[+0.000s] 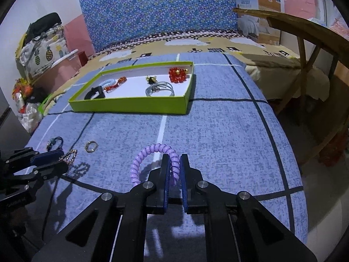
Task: Organize jewelry
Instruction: 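Carry the gold chain clip and purple coil into the green box and open both tools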
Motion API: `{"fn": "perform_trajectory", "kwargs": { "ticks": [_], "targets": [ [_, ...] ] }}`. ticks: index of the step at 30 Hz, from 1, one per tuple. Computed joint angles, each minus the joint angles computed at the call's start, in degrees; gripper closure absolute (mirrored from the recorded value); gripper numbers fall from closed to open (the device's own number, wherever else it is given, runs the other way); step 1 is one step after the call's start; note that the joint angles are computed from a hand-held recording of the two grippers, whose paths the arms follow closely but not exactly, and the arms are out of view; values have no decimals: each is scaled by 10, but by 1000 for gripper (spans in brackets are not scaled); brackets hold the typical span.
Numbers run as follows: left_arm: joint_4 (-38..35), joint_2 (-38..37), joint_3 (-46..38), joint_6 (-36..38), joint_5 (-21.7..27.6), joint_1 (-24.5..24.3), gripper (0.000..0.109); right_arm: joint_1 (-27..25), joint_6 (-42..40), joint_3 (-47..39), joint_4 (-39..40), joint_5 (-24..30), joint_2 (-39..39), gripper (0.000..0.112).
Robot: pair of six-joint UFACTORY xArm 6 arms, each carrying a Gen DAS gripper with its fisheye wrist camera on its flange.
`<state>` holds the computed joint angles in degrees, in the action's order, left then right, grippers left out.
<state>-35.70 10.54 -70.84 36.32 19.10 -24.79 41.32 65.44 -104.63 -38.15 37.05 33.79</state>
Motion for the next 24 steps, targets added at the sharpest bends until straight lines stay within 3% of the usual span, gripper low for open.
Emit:
{"fn": "perform_trajectory", "kwargs": {
  "ticks": [12, 24],
  "targets": [
    [3, 15, -30, -14, -13, 9, 83, -2, 2, -34, -9, -15, 10, 103],
    [45, 77, -126, -55, -4, 29, 83, -9, -62, -137, 23, -4, 68, 103]
  ]
}}
